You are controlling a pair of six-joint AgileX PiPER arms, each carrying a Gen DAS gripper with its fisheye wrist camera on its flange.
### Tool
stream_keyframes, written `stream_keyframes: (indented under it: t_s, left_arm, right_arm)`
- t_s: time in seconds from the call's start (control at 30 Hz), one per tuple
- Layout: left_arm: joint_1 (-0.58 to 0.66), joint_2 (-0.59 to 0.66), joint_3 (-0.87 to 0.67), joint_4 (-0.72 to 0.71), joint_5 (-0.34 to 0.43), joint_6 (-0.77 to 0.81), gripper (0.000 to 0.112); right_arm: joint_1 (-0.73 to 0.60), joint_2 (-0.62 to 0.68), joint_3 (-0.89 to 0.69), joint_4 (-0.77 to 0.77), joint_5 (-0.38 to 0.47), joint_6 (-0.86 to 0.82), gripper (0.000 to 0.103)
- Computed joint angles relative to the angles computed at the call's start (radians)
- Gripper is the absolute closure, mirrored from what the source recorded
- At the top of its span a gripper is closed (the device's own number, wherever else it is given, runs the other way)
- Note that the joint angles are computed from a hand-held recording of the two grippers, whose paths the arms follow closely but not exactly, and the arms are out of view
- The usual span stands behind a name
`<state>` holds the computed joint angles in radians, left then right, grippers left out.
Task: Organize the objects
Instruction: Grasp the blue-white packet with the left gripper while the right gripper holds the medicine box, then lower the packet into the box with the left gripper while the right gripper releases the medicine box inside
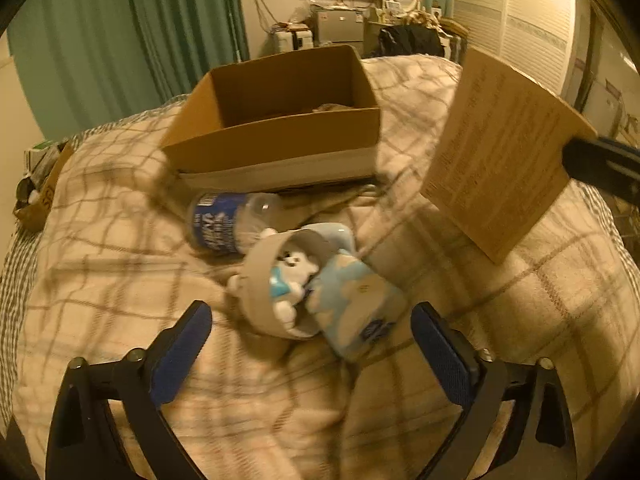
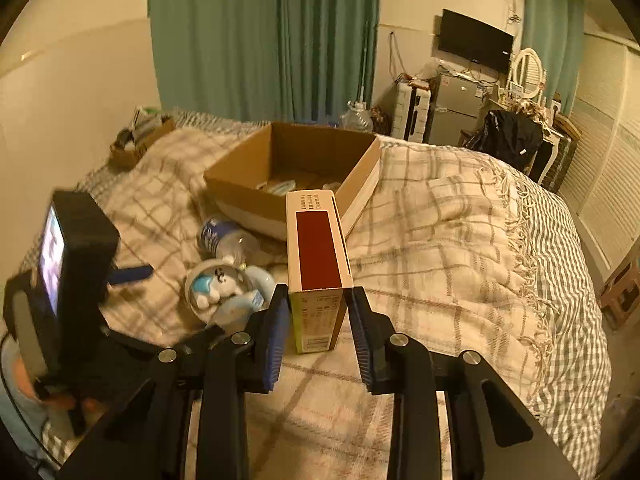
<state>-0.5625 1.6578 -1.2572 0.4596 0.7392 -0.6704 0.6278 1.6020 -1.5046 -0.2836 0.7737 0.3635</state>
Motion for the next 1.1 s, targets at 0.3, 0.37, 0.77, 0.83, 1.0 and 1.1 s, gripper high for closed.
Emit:
stream_keyframes:
  t_s: [0.3, 0.37, 0.77, 0.83, 1.0, 1.1]
  left_arm:
    - [0.030, 0.128, -0.080, -0.181, -0.029, 0.184, 0.043]
    - [0.061, 0.144, -0.089, -0.278, -0.037, 0.264, 0.043]
    - [0.085, 0.024, -0.044, -0.396, -0.030, 0.350, 0.101]
    - [0.093, -0.032, -0.022, -0.399, -0.035, 0.344, 0.102]
    - [0.090, -0.113, -0.056, -0.351, 0.001, 0.331, 0.103]
    - [0.096, -0.150, -0.092, -0.331, 0.031, 0.337, 0.103]
  right_arm:
    - [-0.031, -0.007, 0.035, 0.043, -0.054, -0.038, 0.074]
    - [-0.028, -0.006, 0.037, 0.039, -0.053, -0.036, 0.074]
    - [0.037, -0.028, 0.006, -0.069, 0.030, 0.053, 0.074]
    - [0.060, -0.034, -0.007, -0.098, 0.053, 0.073, 0.074]
    - [0.118, -0.041, -0.065, -0.161, 0.113, 0.115, 0.074]
    - [0.161, -0.037, -0.113, -0.207, 0.153, 0.143, 0.074]
